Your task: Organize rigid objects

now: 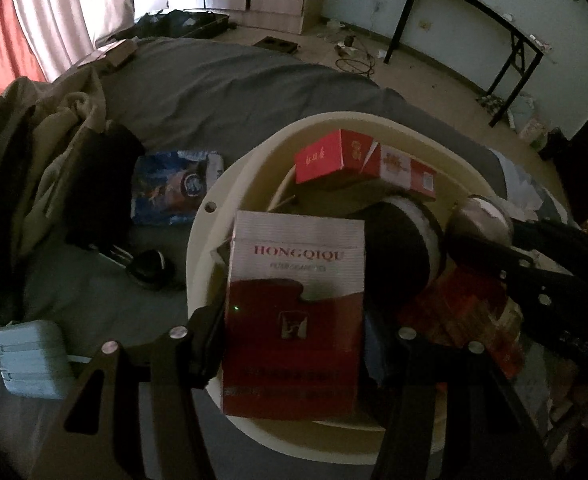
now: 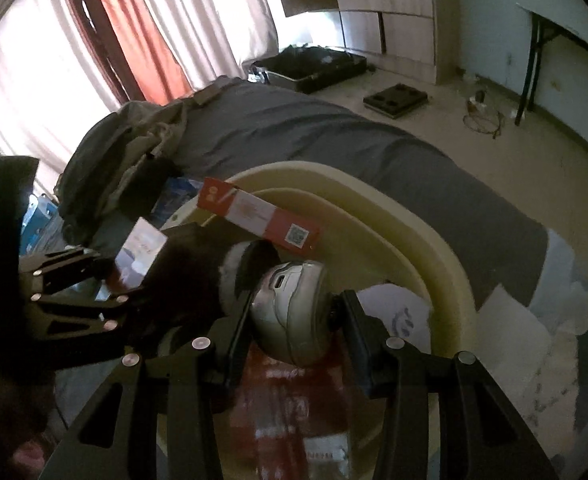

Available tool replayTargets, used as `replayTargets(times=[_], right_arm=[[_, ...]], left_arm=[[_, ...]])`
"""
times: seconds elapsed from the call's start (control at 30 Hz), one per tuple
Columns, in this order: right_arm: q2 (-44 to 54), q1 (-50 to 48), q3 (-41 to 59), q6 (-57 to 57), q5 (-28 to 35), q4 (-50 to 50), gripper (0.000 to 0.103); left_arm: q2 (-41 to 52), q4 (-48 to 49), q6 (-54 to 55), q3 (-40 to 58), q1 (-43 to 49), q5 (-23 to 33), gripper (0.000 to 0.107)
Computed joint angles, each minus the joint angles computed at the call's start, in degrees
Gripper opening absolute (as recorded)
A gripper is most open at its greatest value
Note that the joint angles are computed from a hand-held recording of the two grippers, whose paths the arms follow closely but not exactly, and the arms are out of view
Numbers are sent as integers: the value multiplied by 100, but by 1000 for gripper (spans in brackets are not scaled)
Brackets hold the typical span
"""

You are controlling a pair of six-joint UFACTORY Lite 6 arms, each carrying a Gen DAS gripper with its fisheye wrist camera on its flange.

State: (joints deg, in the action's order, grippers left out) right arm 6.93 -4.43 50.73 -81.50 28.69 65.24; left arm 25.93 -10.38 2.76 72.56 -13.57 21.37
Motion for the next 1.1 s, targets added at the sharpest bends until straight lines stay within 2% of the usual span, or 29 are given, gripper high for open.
replayTargets(times=[0.13,0.27,0.33,0.47,0.53,0.63,0.7,0.77,0.8,0.83,0.87,0.9,1.0,1.1], right_arm=[[566,314,314,-287,-261,494,43],[738,401,417,-273,-401,521,43],[756,391,385,-363,-424,575,44],[838,389,307,-977,-428,1134,45],[833,351,288,-1063,-388,1194,46],[865,324,292,-1249,-392,1376,50],[746,257,191,-1381,-345,1526,58],[398,61,-62,-1593,-194,1785,82],[62,-179,-297,-1747,32,1914,89],[-162,-357,-444,-1847,207,1956,98],[-534,-678,-682,-2005,500,1975,102],[-871,-1042,-886,-2109,808,1901,103],[-1425,-2338,-1176,-2292,1838,1295,103],[-1546,-3463,-1388,-3211,2432,813,103]], left_arm=[[17,472,-480,-8,-102,-59,59],[85,190,-298,51,-59,-74,61],[98,-98,-85,49,-30,-66,65],[41,205,-452,-49,-66,-168,74],[28,-2,-303,-115,-7,-208,80],[25,-340,-3,-167,55,-197,82],[-117,-327,9,-273,51,-205,86],[-458,463,-890,-481,-80,-254,94],[-778,1063,-1490,-719,-199,-376,100],[-1110,1662,-2089,-961,-300,-432,103],[-1403,2262,-2647,-1127,-402,-343,103],[-1764,2862,-3247,-1332,-596,-161,103],[-2686,4430,-5046,-2303,-1347,-143,103],[-3459,5511,-6845,-3309,-2074,-217,103]])
